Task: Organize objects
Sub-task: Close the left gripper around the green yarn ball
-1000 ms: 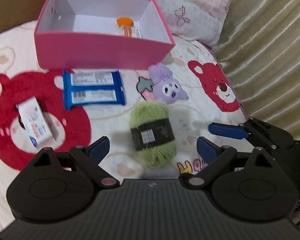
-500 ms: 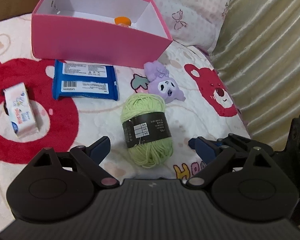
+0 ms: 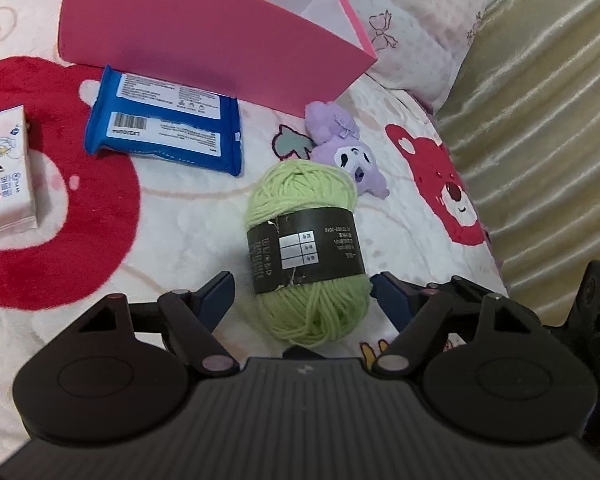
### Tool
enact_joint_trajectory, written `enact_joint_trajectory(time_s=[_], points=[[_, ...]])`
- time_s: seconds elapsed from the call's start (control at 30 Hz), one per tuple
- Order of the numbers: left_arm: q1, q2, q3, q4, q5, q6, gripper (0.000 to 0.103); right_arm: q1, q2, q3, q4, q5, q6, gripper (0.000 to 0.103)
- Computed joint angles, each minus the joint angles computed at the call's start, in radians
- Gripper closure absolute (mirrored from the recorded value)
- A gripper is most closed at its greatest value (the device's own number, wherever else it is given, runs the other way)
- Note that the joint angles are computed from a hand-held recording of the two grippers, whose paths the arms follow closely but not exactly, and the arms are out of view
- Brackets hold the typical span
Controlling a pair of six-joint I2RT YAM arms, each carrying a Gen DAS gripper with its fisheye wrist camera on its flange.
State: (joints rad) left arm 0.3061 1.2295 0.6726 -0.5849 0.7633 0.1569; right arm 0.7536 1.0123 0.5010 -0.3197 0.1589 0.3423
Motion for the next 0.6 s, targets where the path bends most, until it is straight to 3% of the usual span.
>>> enact_joint_trajectory(time_s=[0.17,0.43,0.6], points=[[-0.037,-0.005,-0.032,0.066,-0.032,-0.061,0.047,-0.041,0.020,-0.025,0.056,-0.021,0.016,0.011],[-0.060,0.026,-0.046,0.131,-0.033,-0.119,0.048,-0.107,0.074,-0.050,0.144,-0.087,0.021,0.011],[-0.073,0.052,-0.050,0.158,-0.034,-0.158,0.048,-0.113,0.148,-0.039,0.188,-0.070,0.026,0.024]])
